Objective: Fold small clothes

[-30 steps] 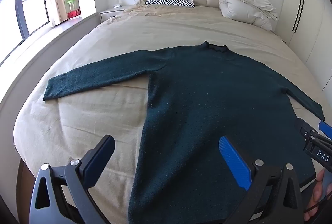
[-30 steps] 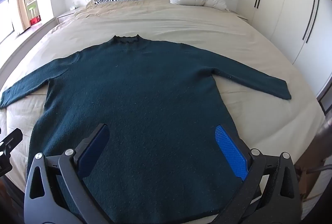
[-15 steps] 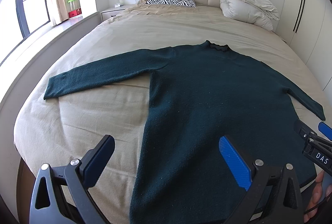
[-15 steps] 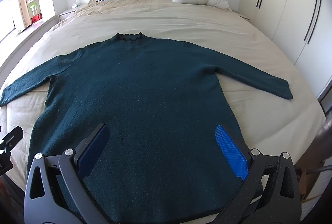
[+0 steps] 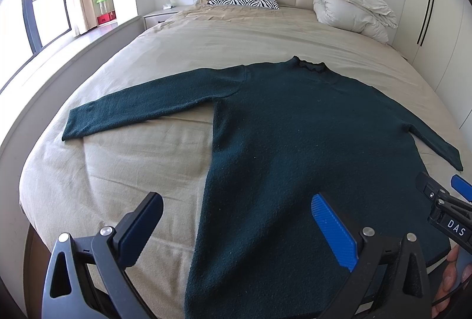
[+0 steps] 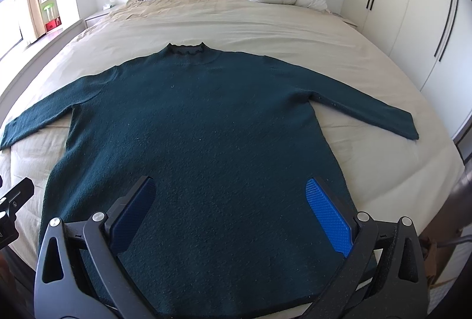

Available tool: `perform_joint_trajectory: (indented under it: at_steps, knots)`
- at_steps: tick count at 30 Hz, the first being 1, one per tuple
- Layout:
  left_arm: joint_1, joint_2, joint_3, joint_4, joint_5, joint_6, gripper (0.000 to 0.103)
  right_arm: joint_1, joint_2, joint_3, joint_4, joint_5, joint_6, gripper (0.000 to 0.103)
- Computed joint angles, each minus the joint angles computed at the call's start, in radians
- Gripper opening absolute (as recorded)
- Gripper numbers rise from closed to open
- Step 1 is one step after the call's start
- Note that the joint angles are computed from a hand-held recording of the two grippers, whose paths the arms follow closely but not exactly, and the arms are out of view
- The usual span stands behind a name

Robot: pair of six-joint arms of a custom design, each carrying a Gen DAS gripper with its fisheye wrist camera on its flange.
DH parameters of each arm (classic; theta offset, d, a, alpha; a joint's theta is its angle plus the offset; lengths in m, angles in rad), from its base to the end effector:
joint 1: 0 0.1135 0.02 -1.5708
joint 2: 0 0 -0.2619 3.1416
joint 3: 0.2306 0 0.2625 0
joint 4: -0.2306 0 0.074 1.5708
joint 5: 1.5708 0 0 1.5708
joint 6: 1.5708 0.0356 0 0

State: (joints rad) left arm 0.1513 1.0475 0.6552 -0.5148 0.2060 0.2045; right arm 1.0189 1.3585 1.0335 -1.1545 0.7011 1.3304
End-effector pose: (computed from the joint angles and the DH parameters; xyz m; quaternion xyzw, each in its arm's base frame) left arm 0.2139 0.0252 0.2123 0.0585 0.9392 -0.0383 0.3362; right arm 0.1430 0.1884 0.2440 0.1610 0.9244 -0.0928 0.3330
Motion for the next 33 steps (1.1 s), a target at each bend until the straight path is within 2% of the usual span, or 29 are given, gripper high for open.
perform_joint_trajectory:
  at_steps: [33]
  knots:
    - [0.048,0.027,-0.010,0.019,0.028,0.026,0.103,-0.007,0.046,0.027,0.029,-0.014,-0.033,0.103]
